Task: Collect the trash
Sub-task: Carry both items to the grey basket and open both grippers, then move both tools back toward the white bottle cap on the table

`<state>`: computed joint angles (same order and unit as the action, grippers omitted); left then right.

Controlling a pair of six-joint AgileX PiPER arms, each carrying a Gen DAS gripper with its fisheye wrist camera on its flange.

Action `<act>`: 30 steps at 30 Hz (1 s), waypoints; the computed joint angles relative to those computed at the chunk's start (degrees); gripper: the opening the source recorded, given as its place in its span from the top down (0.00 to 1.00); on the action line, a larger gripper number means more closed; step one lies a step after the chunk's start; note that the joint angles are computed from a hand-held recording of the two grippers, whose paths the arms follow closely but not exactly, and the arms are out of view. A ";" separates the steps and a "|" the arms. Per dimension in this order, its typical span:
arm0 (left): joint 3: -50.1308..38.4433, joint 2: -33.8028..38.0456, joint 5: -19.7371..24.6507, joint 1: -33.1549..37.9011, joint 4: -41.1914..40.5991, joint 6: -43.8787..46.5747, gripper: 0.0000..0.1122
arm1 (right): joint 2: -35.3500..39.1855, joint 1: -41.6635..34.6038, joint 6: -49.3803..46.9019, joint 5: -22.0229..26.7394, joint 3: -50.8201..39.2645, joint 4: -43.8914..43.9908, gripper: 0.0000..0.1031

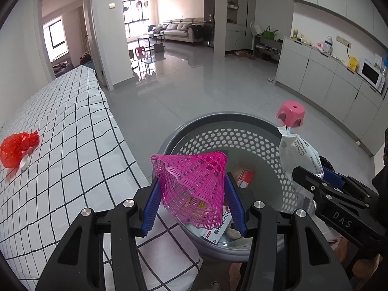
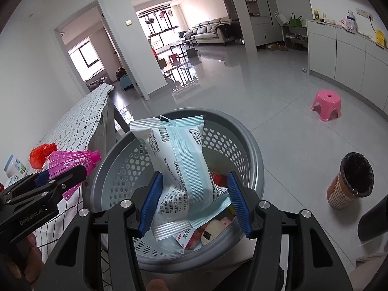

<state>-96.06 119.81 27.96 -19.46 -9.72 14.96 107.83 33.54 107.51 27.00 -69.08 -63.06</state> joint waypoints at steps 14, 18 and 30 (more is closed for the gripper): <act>-1.83 1.25 0.43 0.55 -3.13 1.62 0.42 | 0.78 -1.00 -4.05 0.30 -2.68 1.20 0.47; -1.15 0.96 -0.30 0.70 -2.01 0.28 0.40 | 0.80 -0.81 -3.49 0.59 -2.46 0.69 0.37; 0.03 0.17 -0.47 0.13 0.25 -1.61 0.39 | 1.25 -0.34 -3.99 0.84 -2.67 1.73 0.37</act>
